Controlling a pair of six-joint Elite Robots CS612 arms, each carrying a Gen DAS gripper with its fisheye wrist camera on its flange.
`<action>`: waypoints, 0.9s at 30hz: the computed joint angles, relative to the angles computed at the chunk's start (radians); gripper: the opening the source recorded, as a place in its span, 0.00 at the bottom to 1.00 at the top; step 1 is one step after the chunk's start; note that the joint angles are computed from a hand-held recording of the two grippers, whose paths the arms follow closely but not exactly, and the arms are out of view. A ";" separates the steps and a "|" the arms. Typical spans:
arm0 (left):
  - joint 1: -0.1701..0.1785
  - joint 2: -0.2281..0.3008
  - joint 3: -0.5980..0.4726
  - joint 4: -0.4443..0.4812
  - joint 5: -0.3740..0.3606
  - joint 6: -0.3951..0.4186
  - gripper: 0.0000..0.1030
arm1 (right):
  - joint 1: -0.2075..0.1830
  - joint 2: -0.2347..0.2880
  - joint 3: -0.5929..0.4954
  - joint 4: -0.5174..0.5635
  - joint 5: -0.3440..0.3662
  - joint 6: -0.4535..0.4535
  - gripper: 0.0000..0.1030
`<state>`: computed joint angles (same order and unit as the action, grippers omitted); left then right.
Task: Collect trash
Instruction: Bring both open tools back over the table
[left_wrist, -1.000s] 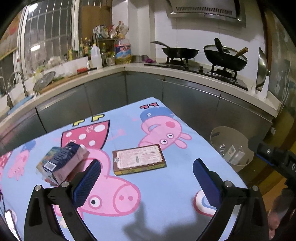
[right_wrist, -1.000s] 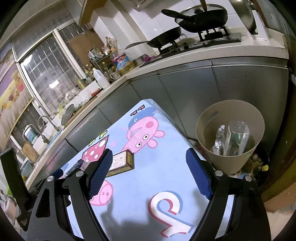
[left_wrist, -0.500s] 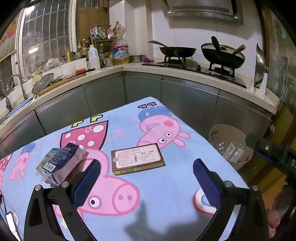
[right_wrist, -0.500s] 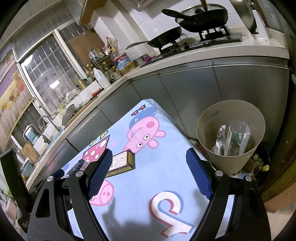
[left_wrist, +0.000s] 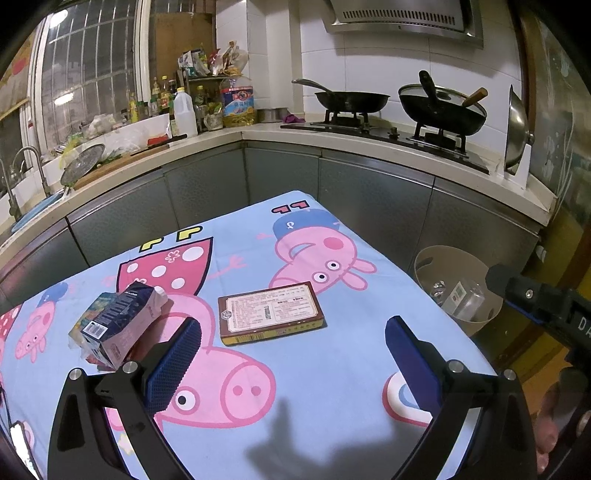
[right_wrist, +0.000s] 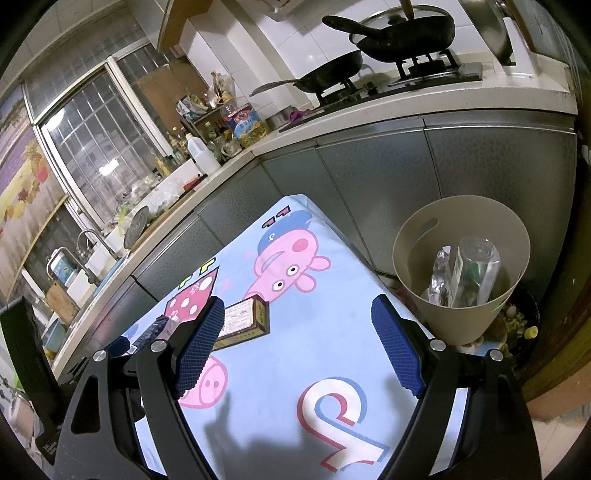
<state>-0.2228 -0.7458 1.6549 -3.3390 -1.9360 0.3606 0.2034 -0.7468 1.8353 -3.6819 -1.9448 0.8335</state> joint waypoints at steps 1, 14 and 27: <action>0.000 0.000 0.001 0.001 -0.002 0.001 0.96 | 0.000 0.000 0.000 0.001 0.000 0.001 0.78; 0.004 0.002 -0.007 0.034 -0.018 0.007 0.96 | 0.002 0.004 0.000 -0.001 0.000 0.003 0.78; 0.008 0.009 -0.017 0.056 -0.025 0.011 0.96 | 0.001 0.010 -0.001 -0.002 0.001 0.007 0.78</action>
<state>-0.2146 -0.7371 1.6379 -3.2835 -1.9614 0.3713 0.2049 -0.7373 1.8342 -3.6837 -1.9438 0.8404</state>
